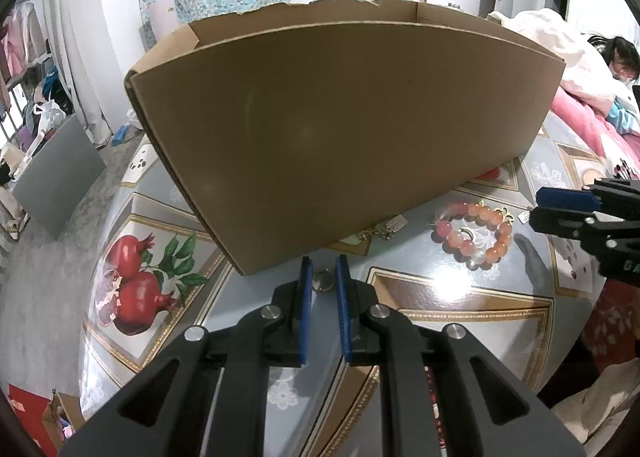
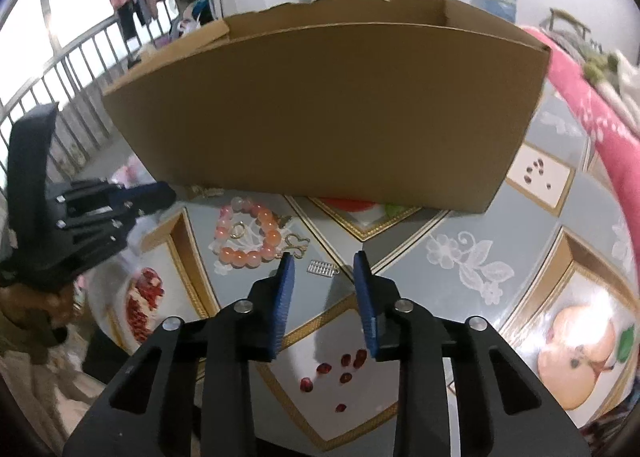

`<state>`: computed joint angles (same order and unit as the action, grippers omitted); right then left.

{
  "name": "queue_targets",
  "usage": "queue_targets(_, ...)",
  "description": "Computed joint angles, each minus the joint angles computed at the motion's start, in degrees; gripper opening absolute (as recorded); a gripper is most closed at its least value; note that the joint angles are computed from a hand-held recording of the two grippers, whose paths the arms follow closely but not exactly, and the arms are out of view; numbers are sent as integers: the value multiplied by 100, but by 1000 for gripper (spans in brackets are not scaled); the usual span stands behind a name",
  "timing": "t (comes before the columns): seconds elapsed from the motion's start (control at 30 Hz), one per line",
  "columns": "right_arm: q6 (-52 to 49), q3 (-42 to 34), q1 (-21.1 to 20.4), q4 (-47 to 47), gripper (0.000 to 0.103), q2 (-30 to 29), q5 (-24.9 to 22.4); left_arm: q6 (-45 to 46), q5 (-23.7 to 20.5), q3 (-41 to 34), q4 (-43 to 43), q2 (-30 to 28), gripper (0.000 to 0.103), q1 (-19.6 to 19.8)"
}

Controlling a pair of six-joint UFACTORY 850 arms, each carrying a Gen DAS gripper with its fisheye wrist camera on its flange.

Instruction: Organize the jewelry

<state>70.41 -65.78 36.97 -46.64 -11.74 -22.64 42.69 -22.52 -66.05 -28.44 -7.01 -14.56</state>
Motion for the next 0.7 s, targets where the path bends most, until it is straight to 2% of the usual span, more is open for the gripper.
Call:
queue_targets(0.23, 93, -269, 169, -333, 20, -270, -550, 306, -41, -10, -318, -16, 11, 78)
queue_targets(0.43, 110, -373, 225, -353, 13, -355, -743, 431, -55, -6, -442, -18, 11, 109)
queue_targets(0.47, 127, -376, 224, -364, 13, -359, -743, 440, -51, -4, -446, -17, 11, 109)
queue_targets(0.53, 149, -366, 206, -345, 4, -350, -700, 437, -46, -4, -445, -17, 11, 106)
queue_targets(0.7, 221, -315, 231, -403, 3, -331, -643, 476, -37, -1, -471, -14, 11, 113)
